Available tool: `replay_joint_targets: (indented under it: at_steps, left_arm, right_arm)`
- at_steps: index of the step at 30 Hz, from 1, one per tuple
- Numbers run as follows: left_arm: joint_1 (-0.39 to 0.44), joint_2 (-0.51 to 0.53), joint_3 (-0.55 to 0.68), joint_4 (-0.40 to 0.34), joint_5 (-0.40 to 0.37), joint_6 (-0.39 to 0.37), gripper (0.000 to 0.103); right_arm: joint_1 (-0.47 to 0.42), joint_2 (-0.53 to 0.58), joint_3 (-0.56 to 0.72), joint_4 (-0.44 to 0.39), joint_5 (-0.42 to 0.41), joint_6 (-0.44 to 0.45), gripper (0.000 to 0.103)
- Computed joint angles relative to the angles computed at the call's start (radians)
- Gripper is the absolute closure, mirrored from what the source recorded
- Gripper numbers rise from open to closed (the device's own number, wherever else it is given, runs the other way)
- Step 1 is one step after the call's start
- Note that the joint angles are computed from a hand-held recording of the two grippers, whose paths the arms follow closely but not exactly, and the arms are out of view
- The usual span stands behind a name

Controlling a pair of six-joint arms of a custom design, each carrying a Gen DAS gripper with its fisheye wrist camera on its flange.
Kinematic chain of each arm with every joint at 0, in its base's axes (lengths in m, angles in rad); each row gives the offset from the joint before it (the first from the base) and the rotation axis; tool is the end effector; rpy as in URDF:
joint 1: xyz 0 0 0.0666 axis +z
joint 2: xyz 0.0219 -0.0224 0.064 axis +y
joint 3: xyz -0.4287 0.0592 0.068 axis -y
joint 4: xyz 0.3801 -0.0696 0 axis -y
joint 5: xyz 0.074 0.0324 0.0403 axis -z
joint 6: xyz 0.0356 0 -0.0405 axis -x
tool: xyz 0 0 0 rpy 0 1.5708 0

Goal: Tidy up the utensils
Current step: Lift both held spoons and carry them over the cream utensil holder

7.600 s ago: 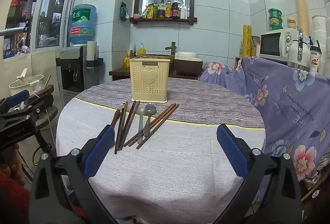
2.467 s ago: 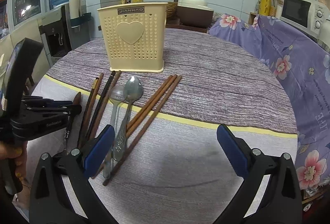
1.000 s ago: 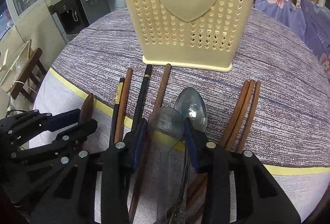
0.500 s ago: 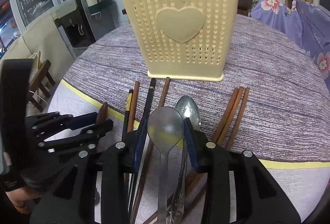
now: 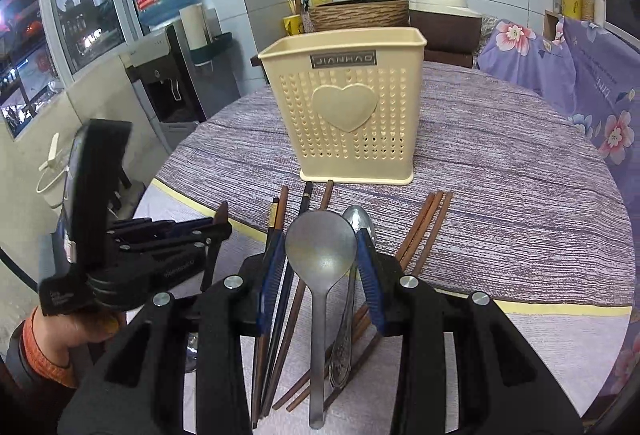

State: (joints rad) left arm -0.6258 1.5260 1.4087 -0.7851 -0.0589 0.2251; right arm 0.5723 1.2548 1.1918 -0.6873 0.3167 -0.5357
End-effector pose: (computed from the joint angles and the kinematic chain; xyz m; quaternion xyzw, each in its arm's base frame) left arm 0.4191 -0.3008 0.4313 0.1785 0.9273 -0.1100 0.3101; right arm 0.3521 0.2131 0.4616 0.0463 0.9065 0.0842 0.4110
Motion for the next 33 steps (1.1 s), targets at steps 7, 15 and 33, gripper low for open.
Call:
replay_joint_targets:
  at_steps: [7,15,33]
  left_arm:
    - [-0.026,-0.132,-0.07,0.087,-0.004,-0.026,0.087]
    - [-0.025,-0.213,-0.129,0.146,0.014,-0.025,0.087]
    - [-0.005,-0.23,-0.133,0.203,0.027,-0.037,0.087]
  right_arm:
    - [0.035,-0.084,-0.024,-0.007,0.038,-0.011,0.066]
    - [0.061,-0.142,-0.044,-0.018,0.069,-0.028,0.066]
    - [0.065,-0.155,-0.046,-0.012,0.066,-0.024,0.066]
